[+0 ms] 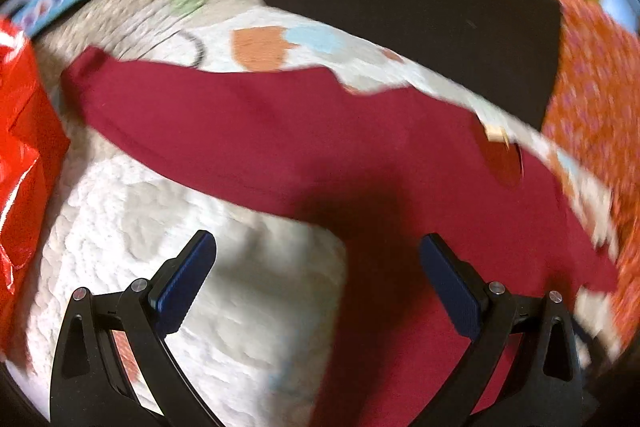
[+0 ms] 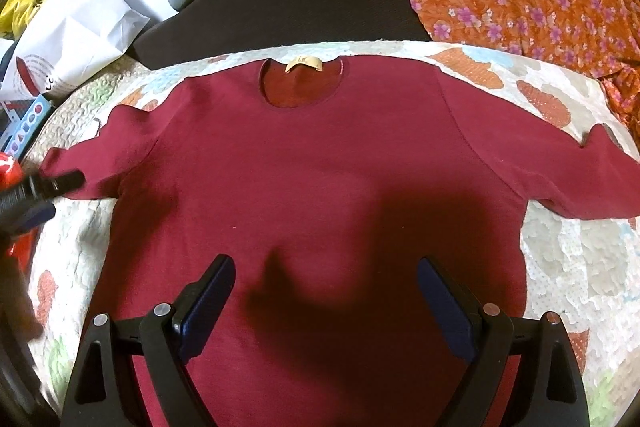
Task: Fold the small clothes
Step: 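Move the left tool over the sleeve nearest it, then grasp the sleeve with the left tool and fold it across the shirt body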
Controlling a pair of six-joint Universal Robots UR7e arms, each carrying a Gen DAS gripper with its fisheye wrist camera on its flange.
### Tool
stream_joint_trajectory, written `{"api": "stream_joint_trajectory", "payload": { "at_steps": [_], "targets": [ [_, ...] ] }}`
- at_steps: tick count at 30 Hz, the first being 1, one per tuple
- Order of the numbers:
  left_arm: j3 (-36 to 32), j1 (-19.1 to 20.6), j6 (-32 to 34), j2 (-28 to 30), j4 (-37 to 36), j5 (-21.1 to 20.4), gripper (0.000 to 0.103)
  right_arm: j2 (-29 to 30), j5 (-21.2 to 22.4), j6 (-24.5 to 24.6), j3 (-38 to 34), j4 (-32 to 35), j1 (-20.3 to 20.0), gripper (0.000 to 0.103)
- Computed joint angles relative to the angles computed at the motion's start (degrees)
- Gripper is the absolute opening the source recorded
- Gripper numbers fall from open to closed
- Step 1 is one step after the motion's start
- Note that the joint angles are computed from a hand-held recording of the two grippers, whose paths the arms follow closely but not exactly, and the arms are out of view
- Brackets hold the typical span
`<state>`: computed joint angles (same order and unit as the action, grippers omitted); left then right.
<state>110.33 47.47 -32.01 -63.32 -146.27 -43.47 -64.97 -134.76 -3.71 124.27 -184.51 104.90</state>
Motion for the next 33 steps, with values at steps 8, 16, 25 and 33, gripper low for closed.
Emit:
{"api": "stream_joint_trajectory", "payload": {
  "at_steps": [8, 16, 25, 33],
  "targets": [
    [-5.05, 9.96, -11.28, -2.02, -3.43, -0.98, 0.098, -0.74, 2.69, 1.36, -0.25, 3.1, -1.2, 0.091],
    [-6.84, 15.57, -8.52, 0.23, -16.13, -3.73, 0.076, -0.52, 3.3, 1.99, -0.72, 4.84, -2.42, 0.091],
    [-6.14, 11.39, 2.95, -0.05, -23.49, -7.21, 0.01, -3.14, 5.04, 2.86, 0.74, 4.62, -2.74, 0.091],
    [-7.38, -0.34, 15.84, 5.58, -23.27, -26.43, 0.01, -8.88, 6.44, 4.6, 3.47, 2.66, -3.84, 0.091]
  ]
}}
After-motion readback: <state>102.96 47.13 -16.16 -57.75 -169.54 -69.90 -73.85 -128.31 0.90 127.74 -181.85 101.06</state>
